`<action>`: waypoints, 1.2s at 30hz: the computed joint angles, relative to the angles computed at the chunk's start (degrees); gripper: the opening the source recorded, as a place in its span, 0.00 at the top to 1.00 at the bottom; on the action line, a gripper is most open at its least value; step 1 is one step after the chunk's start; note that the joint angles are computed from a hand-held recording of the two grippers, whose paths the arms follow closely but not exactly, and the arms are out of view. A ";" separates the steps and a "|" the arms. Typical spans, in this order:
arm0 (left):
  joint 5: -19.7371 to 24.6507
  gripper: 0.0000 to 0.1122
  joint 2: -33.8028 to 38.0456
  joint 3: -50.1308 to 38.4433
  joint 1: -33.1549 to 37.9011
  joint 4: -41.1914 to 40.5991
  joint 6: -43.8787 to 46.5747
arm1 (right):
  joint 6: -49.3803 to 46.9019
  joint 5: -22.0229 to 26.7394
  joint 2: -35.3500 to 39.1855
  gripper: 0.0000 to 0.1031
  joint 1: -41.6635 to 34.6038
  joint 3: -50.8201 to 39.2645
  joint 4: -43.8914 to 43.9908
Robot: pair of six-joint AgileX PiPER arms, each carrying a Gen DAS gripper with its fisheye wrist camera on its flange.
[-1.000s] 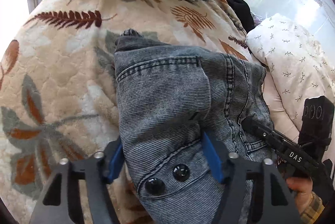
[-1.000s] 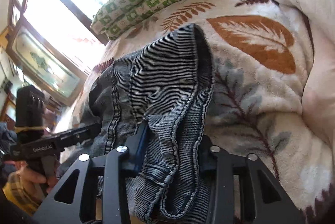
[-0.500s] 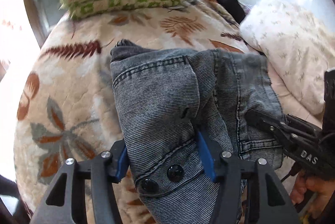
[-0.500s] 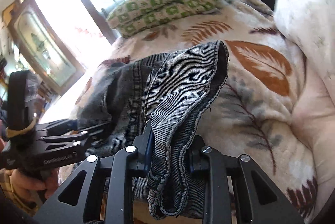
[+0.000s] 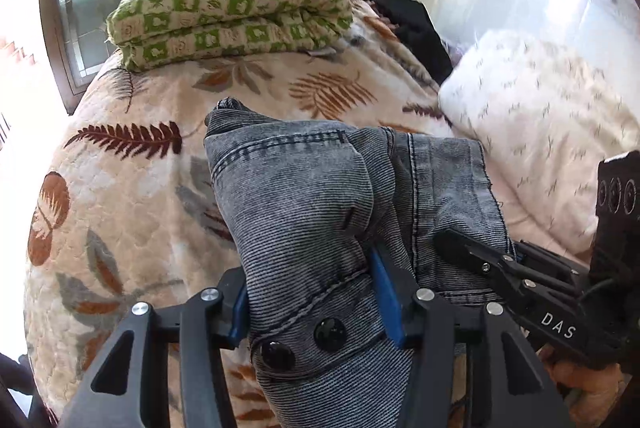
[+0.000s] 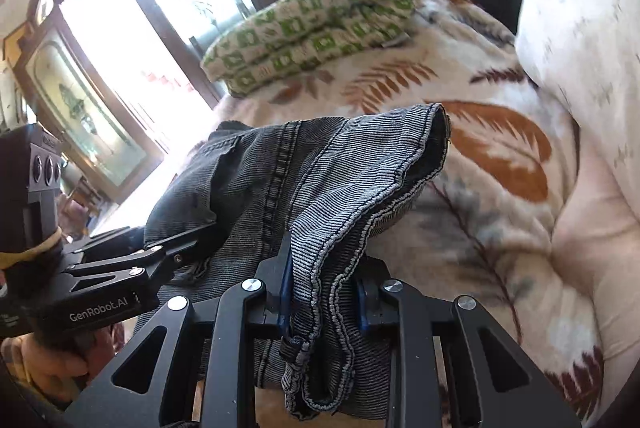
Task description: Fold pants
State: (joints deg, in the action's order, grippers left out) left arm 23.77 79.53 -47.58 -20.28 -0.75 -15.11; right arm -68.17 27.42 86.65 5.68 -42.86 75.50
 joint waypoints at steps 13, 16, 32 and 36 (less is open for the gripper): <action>3.87 0.52 11.31 -16.61 11.53 -10.16 13.76 | 9.41 1.64 16.85 0.78 3.76 -25.43 -8.88; 4.52 0.52 15.81 -20.68 14.19 -14.63 17.81 | 13.85 2.22 22.02 0.78 4.54 -32.51 -13.60; 3.35 0.29 31.40 -27.41 18.91 -17.65 23.52 | 36.26 3.00 39.61 0.48 4.71 -52.11 -42.43; 1.26 0.30 22.98 -22.96 17.14 -13.66 22.20 | 36.19 -2.95 31.84 0.47 4.97 -44.12 -43.87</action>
